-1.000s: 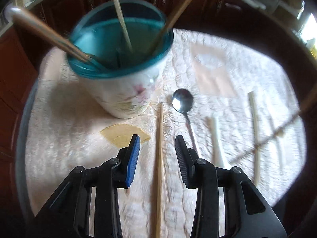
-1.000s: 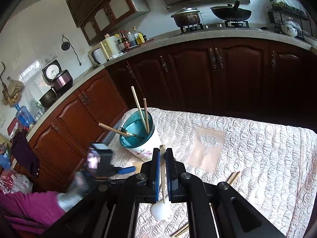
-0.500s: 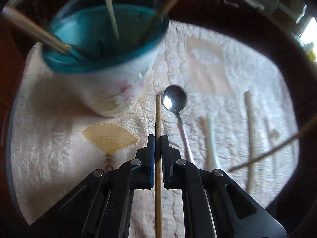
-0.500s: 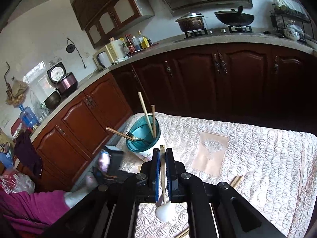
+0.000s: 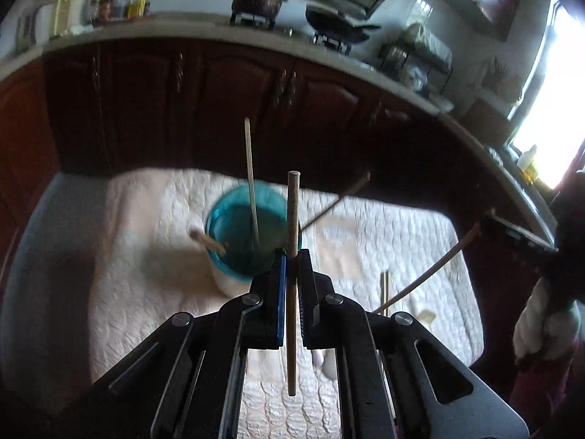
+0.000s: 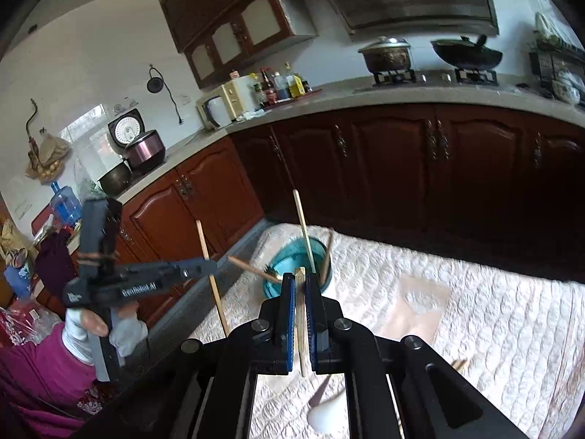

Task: Organize utensils
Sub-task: 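Lower both chopsticks into the cup and open both tools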

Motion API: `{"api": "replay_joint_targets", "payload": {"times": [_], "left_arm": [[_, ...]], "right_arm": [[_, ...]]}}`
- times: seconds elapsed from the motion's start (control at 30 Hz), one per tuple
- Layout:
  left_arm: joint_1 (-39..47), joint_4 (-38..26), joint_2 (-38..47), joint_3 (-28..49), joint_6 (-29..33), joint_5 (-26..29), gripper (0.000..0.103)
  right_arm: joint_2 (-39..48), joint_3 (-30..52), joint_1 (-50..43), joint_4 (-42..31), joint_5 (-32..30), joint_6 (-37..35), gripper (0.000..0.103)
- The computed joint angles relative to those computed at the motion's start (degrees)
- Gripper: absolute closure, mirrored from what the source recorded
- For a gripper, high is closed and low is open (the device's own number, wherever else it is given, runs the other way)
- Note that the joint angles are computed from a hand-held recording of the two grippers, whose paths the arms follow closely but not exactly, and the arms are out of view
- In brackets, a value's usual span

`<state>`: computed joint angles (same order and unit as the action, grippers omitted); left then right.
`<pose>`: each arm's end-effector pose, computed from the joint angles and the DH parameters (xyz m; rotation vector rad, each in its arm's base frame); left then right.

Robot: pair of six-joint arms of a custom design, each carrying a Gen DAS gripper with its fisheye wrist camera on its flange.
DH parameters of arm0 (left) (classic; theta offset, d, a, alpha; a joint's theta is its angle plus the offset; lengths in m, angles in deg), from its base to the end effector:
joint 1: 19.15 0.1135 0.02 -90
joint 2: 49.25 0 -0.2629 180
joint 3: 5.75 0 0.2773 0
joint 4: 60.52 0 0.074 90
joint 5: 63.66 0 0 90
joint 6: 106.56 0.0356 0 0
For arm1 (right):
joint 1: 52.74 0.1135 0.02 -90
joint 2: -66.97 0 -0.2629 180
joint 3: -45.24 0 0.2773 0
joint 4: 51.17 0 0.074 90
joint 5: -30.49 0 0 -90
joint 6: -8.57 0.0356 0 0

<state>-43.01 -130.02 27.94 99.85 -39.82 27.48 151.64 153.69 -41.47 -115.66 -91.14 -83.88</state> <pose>0.2633 -0.1172 0.4298 0.0227 2.3288 -0.4446 0.3184 0.0825 0.4190 -0.5546 2.1814 0.7091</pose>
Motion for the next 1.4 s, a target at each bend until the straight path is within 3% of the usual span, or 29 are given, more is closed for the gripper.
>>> {"api": "replay_joint_targets", "payload": {"times": [0.17,0.37,0.43,0.67,1.03,1.4], "left_arm": [[1.76,0.77,4.6,9.34,1.62,-4.8,0.099],[0.43,5.8,11.54,16.38,3.01,-15.19,0.098],[0.26,8.11,12.54,16.03,4.21,-18.77,0.098],[1.03,14.04,17.58,13.76,3.52,-23.49,0.099],[0.98,14.95,22.56,12.87,1.69,-24.04,0.099],[1.98,9.52,26.2,13.73,-1.83,-20.78,0.098]], "right_arm": [[4.5,7.57,3.27,0.2,3.57,1.04,0.098],[12.82,19.39,6.37,-0.57,6.69,3.22,0.098],[15.33,22.69,7.44,-0.65,8.79,3.36,0.098],[23.75,31.17,9.82,-1.74,12.7,3.99,0.098],[28.78,30.39,11.11,-1.57,13.02,3.79,0.098],[32.5,29.66,10.88,-2.71,13.16,3.85,0.098]]}}
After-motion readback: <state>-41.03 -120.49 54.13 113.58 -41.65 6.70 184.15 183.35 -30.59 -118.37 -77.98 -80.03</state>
